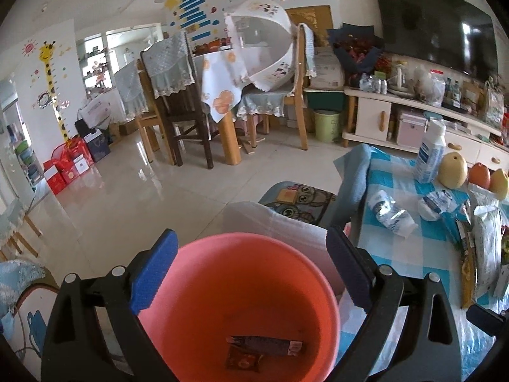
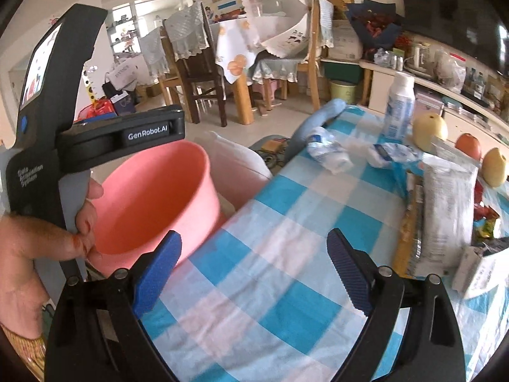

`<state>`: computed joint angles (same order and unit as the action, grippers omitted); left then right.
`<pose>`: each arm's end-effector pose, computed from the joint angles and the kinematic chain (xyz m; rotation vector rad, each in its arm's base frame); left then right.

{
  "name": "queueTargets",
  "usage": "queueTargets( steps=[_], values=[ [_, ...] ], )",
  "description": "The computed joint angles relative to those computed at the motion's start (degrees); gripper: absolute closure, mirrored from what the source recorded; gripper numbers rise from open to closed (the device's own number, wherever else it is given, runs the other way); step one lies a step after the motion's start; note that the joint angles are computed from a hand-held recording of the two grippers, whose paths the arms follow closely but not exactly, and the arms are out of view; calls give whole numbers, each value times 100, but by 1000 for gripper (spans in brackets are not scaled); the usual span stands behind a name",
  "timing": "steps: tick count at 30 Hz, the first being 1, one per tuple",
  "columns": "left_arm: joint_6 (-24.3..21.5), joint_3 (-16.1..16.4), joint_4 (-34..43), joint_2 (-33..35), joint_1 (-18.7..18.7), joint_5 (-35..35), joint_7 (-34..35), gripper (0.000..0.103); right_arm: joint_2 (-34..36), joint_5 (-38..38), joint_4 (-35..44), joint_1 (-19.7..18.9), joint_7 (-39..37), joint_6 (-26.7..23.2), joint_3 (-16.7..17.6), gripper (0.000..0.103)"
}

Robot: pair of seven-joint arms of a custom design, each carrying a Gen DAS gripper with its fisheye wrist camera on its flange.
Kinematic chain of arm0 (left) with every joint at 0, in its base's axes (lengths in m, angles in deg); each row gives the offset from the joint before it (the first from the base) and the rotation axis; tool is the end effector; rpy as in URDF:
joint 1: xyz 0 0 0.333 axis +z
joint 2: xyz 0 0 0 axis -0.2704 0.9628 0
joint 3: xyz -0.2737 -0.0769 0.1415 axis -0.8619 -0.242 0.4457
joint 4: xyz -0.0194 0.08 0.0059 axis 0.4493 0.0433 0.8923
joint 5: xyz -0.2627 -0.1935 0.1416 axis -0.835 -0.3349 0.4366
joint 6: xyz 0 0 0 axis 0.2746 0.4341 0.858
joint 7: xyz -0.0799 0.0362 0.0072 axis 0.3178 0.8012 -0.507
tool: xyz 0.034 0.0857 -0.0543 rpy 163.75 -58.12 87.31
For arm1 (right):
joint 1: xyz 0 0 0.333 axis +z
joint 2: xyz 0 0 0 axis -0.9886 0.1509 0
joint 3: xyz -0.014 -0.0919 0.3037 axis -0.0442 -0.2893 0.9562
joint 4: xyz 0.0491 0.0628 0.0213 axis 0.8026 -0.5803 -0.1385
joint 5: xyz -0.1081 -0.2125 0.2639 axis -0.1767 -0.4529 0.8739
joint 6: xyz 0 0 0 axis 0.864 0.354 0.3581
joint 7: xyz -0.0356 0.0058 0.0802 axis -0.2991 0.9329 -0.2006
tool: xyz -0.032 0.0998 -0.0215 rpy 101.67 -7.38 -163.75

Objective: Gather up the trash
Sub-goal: 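Move both tools back from the bucket toward the table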

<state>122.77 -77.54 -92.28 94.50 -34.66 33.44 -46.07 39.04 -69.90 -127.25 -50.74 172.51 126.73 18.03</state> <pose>0.6771 -0.2017 0.4409 -1.5496 1.6326 -0.7109 0.5844 0.2405 0.3982 -1.7795 1.5644 -0.5332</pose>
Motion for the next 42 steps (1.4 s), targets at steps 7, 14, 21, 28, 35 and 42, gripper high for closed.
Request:
queueTargets(
  steps=[7, 14, 21, 28, 35, 42],
  values=[
    [-117, -192, 183, 133, -67, -232, 455, 8, -295, -22, -542, 345, 155, 126, -489, 11],
    [-179, -227, 348, 266, -263, -532, 883, 8, -582, 93, -1070, 498, 203, 283, -804, 8],
    [-309, -247, 547, 416, -478, -671, 1193, 8, -827, 365, -1501, 519, 121, 405, -967, 8],
    [-496, -200, 835, 619, -750, -628, 1402, 8, -989, 838, -1817, 408, -225, 616, -966, 8],
    [-683, -191, 1063, 769, -927, -578, 1530, 8, -1165, 1174, -2099, -258, -607, 753, -412, 8],
    [-879, -216, 1345, 968, -1082, -579, 1675, 8, -1413, 1516, -2365, -731, -969, 887, -64, 8]
  ],
)
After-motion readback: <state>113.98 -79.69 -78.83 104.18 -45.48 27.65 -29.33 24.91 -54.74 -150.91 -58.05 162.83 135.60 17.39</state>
